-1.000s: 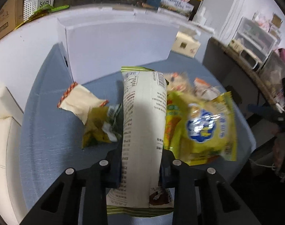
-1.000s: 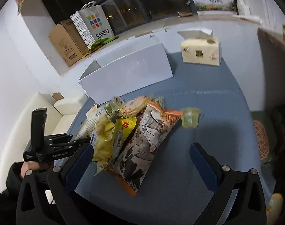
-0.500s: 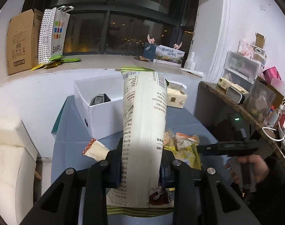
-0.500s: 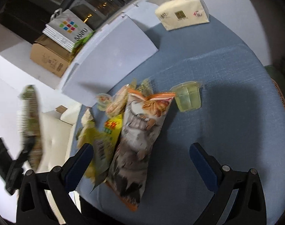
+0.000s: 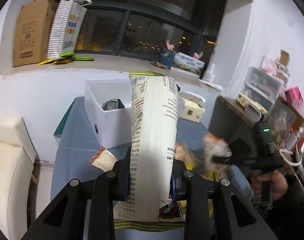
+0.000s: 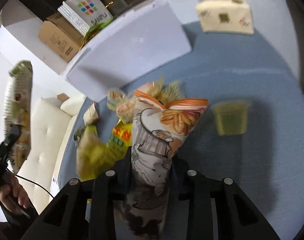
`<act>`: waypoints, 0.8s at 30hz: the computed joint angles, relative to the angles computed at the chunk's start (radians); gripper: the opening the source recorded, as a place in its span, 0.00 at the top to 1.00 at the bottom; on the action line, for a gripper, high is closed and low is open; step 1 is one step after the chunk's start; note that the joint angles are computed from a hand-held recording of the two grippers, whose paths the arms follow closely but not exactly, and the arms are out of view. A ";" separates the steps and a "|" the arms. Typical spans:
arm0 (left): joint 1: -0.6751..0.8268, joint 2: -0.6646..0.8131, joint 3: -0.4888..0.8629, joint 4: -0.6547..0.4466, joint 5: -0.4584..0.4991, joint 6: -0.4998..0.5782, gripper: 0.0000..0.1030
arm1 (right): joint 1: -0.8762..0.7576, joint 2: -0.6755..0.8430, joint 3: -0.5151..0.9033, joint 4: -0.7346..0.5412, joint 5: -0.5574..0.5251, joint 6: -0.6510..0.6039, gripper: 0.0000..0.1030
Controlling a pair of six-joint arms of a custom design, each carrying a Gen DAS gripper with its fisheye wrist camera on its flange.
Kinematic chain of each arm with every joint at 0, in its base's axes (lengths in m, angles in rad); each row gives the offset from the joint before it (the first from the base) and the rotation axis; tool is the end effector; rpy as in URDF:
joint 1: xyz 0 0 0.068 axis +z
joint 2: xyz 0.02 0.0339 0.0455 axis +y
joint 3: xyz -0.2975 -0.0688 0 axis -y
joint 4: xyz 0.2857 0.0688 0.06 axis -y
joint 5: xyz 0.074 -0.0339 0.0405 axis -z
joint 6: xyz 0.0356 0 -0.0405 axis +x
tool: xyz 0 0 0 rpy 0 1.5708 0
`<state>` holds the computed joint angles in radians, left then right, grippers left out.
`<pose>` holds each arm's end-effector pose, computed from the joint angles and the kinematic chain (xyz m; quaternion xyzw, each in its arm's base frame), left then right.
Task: Organize snacks
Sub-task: 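Drop a white snack bag from left tool while right tool drops patterned bag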
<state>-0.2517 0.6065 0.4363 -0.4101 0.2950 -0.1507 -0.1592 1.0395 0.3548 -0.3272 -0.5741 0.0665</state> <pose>0.1501 -0.0493 0.2346 0.1137 0.8657 -0.2206 0.4348 0.1844 -0.0100 0.1477 0.0262 0.9248 0.2596 0.2769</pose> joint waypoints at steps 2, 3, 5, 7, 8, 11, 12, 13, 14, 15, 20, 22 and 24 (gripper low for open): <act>0.045 0.033 0.012 0.027 0.033 -0.009 0.69 | -0.074 -0.093 0.038 -0.095 -0.046 -0.057 0.67; 0.067 0.056 0.021 0.049 0.048 -0.017 0.69 | -0.100 -0.115 0.064 -0.135 -0.058 -0.086 0.67; 0.096 0.114 0.047 0.101 0.065 -0.038 0.68 | -0.148 -0.144 0.128 -0.190 -0.086 -0.122 0.67; 0.100 0.205 0.086 0.176 0.054 -0.058 0.68 | -0.166 -0.130 0.205 -0.209 -0.117 -0.135 0.67; 0.104 0.251 0.107 0.206 0.058 -0.073 0.68 | -0.158 -0.104 0.256 -0.209 -0.122 -0.135 0.67; 0.111 0.429 0.198 0.322 0.085 -0.141 0.68 | -0.051 -0.010 0.391 -0.144 -0.038 -0.109 0.67; 0.098 0.478 0.231 0.353 0.065 -0.151 0.68 | -0.010 0.036 0.440 -0.120 -0.005 -0.090 0.67; 0.088 0.540 0.269 0.390 0.056 -0.169 0.68 | 0.020 0.077 0.482 -0.103 0.015 -0.082 0.67; 0.080 0.589 0.303 0.408 0.045 -0.184 0.68 | 0.064 0.145 0.553 -0.086 0.046 -0.081 0.67; 0.071 0.651 0.349 0.418 0.040 -0.203 0.68 | 0.095 0.197 0.606 -0.078 0.075 -0.078 0.67; 0.020 0.913 0.553 0.414 -0.002 -0.272 0.68 | 0.208 0.523 0.917 -0.123 0.227 -0.113 0.67; -0.001 0.984 0.610 0.397 -0.041 -0.293 0.68 | 0.216 0.636 1.029 -0.175 0.243 -0.121 0.67; -0.024 1.043 0.663 0.372 -0.083 -0.294 0.67 | 0.215 0.714 1.100 -0.213 0.265 -0.148 0.67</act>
<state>-0.2757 1.6493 1.0990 -0.0381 0.2120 -0.4449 0.0555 1.7538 1.4550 -0.5400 -0.3086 -0.0815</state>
